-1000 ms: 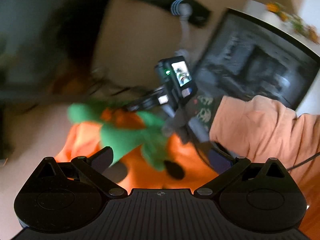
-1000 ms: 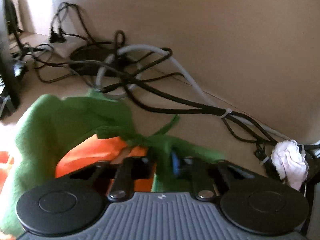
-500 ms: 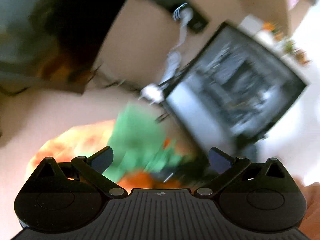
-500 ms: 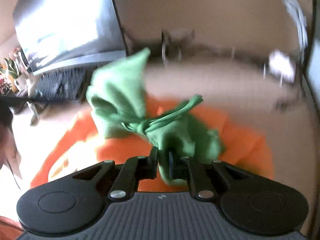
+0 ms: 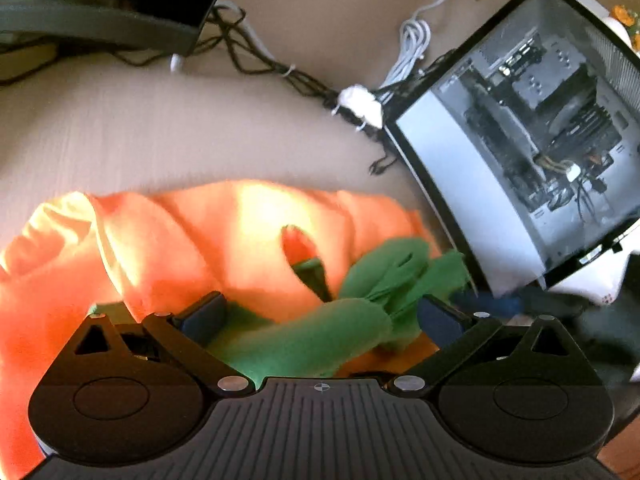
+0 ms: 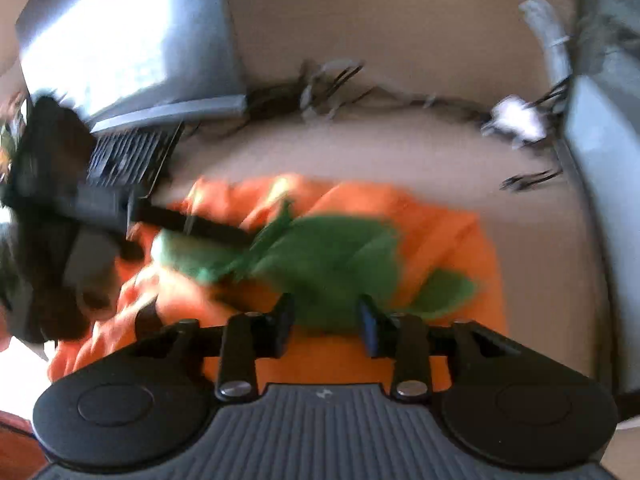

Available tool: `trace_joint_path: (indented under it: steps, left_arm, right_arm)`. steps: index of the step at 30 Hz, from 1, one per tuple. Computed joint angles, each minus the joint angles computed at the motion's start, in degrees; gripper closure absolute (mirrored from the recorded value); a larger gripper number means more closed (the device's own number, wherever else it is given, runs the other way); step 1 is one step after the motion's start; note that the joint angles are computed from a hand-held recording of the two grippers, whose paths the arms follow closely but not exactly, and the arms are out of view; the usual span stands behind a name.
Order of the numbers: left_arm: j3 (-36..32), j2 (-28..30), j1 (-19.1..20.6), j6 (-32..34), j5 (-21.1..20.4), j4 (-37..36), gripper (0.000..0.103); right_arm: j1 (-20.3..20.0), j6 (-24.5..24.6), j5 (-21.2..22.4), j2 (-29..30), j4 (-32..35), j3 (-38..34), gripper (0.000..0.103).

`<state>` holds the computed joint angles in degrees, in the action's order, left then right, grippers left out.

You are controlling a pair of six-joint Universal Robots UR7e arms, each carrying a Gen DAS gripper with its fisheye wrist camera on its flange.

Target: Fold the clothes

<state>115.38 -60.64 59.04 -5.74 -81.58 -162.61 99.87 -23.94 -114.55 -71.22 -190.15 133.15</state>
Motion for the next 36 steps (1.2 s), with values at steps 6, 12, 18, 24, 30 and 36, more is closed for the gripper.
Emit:
trace_joint_path:
  steps: [6, 12, 18, 24, 30, 36]
  left_arm:
    - [-1.43, 1.33, -1.39, -3.37, 2.51, 2.16, 0.0]
    - [-0.54, -1.27, -1.9, -1.86, 3.44, 4.16, 0.0]
    - [3.7, -7.1, -3.61, -6.03, 4.41, -3.01, 0.0]
    - [3.1, -4.3, -2.26, -4.95, 0.39, -1.57, 0.0]
    - [1.73, -2.16, -0.71, -7.54, 1.9, 0.09, 0.0]
    - [1.52, -3.3, -1.42, -5.11, 3.59, -1.07, 0.0]
  right_arm:
    - [-0.94, 3.05, 4.97, 2.76, -5.0, -4.53, 0.068]
    - [-3.67, 4.26, 2.12, 9.96, -3.51, -9.06, 0.068]
    - [-5.43, 4.24, 1.82, 9.59, -4.35, -6.53, 0.064]
    - [-2.75, 1.96, -1.47, 9.21, -3.1, -7.58, 0.063]
    - [-1.24, -1.69, -1.61, 7.42, -2.86, -6.71, 0.063]
    - [-1.78, -2.13, -4.46, 9.34, -2.32, -5.34, 0.062]
